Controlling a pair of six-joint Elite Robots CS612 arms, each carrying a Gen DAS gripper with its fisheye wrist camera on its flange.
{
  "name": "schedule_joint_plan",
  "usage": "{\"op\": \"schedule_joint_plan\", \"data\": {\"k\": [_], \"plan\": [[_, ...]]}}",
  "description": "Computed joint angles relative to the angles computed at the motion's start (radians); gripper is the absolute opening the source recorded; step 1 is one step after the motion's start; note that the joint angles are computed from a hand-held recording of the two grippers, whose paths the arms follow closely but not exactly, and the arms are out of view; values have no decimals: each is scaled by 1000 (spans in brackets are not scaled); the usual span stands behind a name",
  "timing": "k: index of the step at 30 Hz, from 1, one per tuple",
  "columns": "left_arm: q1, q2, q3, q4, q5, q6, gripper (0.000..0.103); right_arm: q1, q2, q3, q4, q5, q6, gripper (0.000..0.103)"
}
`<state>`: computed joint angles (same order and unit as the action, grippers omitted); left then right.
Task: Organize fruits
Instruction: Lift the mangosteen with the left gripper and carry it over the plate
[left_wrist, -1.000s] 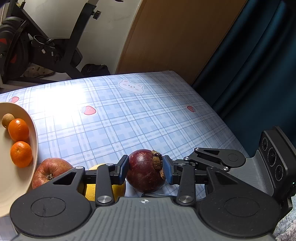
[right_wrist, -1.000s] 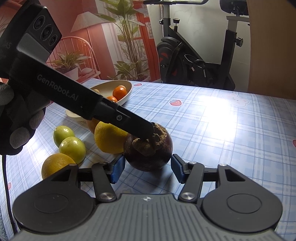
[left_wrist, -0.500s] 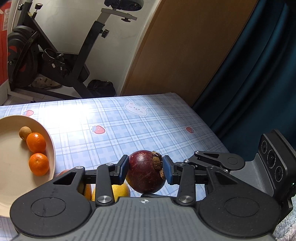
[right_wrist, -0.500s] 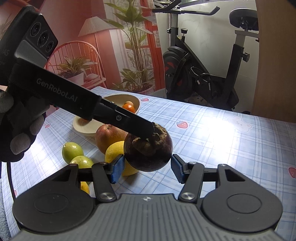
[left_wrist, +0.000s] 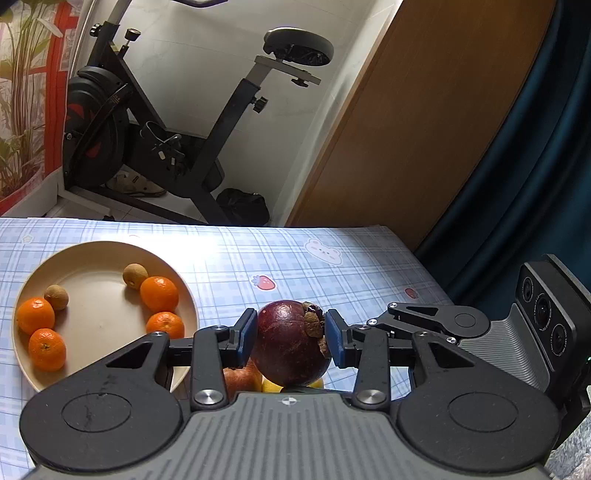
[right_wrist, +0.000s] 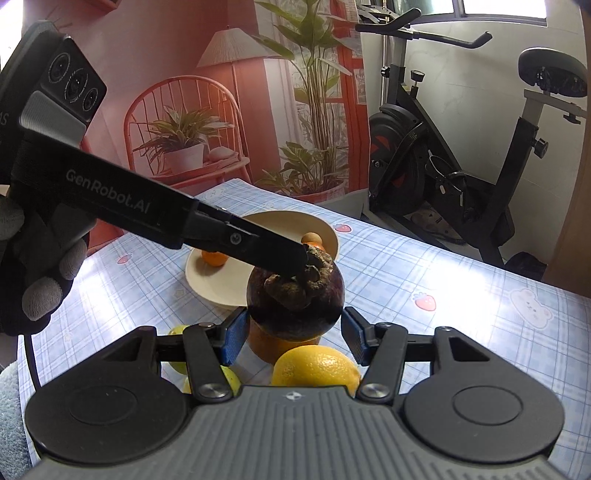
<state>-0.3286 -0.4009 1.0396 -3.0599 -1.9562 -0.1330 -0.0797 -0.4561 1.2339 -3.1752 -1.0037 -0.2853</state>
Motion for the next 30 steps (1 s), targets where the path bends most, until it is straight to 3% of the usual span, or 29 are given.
{"op": "schedule_joint_plan", "data": {"k": [12,30], "plan": [[26,7,-5,-36,44,-53,42,34,49,-125,109,14,-61,58],[56,49,-64,-13,59,-112,42,66,121,-292,285,6,-149,57]]}}
